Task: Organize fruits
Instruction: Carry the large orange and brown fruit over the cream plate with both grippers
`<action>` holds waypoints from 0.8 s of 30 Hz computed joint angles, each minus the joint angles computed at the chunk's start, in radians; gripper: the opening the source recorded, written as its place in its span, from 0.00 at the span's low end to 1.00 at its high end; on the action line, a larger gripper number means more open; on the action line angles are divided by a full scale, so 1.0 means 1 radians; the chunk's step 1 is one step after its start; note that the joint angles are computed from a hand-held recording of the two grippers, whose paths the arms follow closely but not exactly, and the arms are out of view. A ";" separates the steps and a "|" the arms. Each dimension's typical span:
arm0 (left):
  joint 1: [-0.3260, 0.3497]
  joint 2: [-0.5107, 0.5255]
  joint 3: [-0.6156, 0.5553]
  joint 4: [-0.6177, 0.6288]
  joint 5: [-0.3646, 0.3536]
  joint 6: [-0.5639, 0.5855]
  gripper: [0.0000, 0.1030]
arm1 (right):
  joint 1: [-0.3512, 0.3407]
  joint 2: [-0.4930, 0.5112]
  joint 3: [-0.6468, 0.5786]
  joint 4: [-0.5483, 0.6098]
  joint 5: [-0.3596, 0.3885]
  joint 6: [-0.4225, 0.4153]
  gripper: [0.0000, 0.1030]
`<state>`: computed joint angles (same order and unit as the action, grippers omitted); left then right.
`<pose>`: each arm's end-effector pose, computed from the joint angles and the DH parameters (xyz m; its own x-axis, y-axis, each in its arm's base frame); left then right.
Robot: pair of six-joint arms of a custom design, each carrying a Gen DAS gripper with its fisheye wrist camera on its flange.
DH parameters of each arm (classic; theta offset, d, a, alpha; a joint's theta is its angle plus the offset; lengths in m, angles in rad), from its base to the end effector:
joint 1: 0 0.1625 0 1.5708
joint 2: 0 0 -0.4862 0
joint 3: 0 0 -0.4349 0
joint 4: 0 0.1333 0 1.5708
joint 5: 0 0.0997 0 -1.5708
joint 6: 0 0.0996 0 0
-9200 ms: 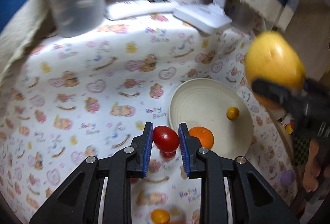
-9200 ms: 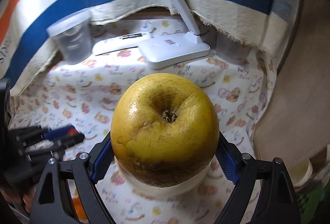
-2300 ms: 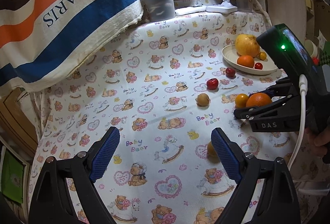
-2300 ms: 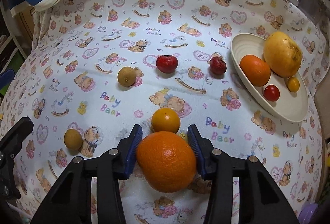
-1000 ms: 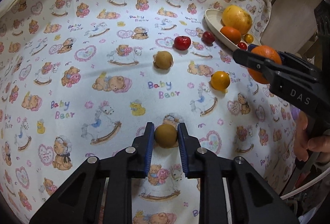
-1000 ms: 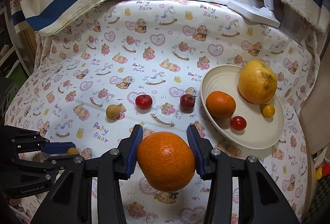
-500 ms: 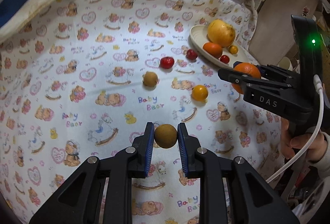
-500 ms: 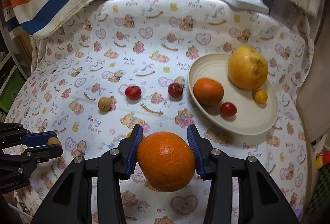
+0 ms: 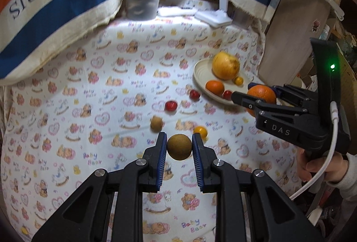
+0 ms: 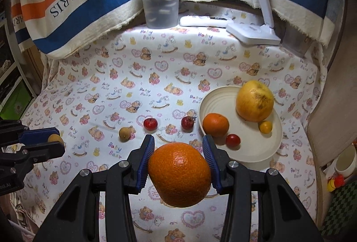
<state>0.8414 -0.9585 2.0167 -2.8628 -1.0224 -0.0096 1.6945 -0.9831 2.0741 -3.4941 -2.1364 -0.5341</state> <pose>-0.2680 -0.5778 0.1218 -0.7229 0.4717 -0.5049 0.6414 0.7299 -0.2365 0.1533 -0.5852 0.1984 -0.7209 -0.0912 0.6870 -0.5229 0.7222 -0.4528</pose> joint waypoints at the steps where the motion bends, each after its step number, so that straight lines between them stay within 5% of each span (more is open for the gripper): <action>1: -0.004 0.003 -0.003 -0.005 0.000 0.009 0.21 | -0.003 -0.007 0.000 0.008 0.000 0.012 0.45; 9: -0.016 0.055 -0.061 -0.013 -0.036 0.047 0.21 | -0.037 -0.026 -0.007 -0.002 0.017 0.021 0.45; 16: -0.031 0.130 -0.138 -0.016 0.005 0.099 0.21 | -0.046 -0.017 -0.072 0.045 -0.021 0.035 0.45; 24: 0.009 0.252 -0.285 0.053 -0.067 0.110 0.21 | -0.120 -0.008 -0.136 0.124 -0.024 0.062 0.45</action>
<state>0.8504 -0.7067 1.7316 -2.8098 -1.0895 0.1000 1.5745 -0.9908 1.9385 -3.3700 -2.1608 -0.4720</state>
